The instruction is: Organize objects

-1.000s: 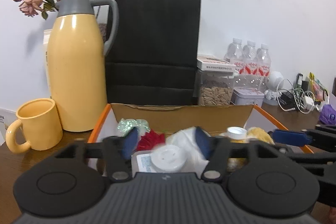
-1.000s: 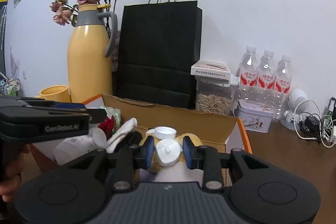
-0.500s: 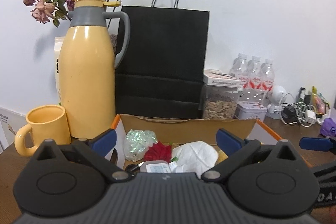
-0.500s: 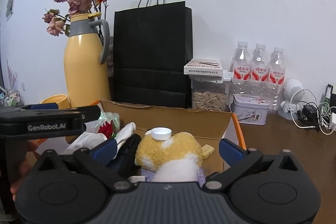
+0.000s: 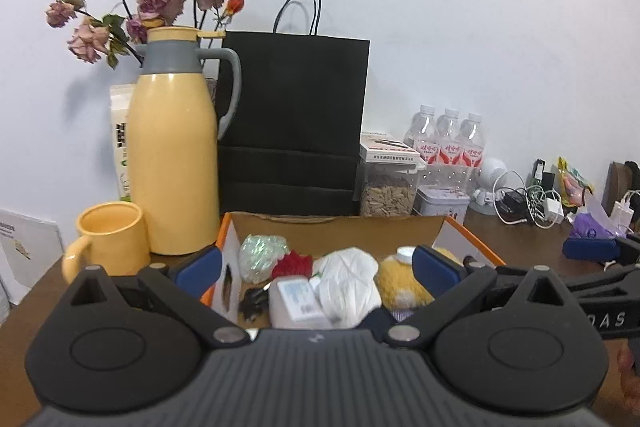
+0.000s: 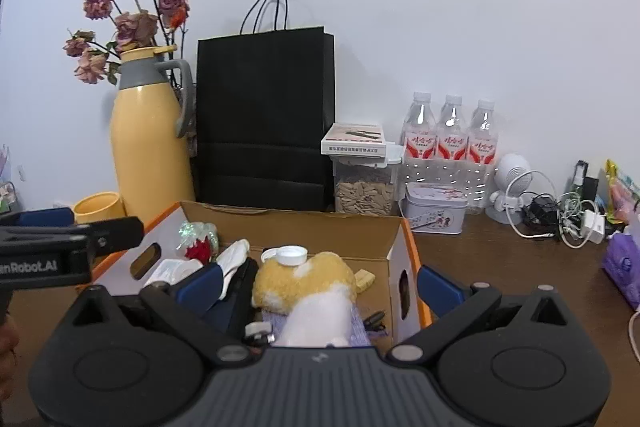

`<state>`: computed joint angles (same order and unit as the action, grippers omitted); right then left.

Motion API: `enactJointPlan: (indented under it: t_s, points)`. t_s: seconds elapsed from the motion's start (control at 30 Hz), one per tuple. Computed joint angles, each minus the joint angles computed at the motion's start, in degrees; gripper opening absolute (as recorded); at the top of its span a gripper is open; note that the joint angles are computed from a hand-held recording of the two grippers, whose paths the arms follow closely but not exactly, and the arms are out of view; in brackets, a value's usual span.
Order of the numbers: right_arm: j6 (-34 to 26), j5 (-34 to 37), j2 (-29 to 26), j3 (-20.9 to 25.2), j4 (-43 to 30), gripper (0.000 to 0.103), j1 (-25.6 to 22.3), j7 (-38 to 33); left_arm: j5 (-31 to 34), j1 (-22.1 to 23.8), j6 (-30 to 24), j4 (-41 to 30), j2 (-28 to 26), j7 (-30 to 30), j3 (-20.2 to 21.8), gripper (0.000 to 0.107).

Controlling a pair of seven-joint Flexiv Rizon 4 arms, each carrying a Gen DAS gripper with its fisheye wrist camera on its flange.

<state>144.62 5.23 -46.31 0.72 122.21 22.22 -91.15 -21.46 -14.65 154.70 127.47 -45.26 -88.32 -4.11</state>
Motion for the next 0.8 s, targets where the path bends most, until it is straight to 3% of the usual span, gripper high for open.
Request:
enactJointPlan:
  t_s: [0.43,0.8]
  points:
    - [9.0,3.8,5.4,3.3,14.6,0.103,2.4,-3.0,-9.9,-7.0,2.8,15.2,6.7,-3.3,0.1,0.103]
    - [15.9,4.6,4.4,5.8,22.3,0.103,3.2,-1.6,-17.9,-13.7,5.4,23.5,8.3,-7.5,-0.2,0.103]
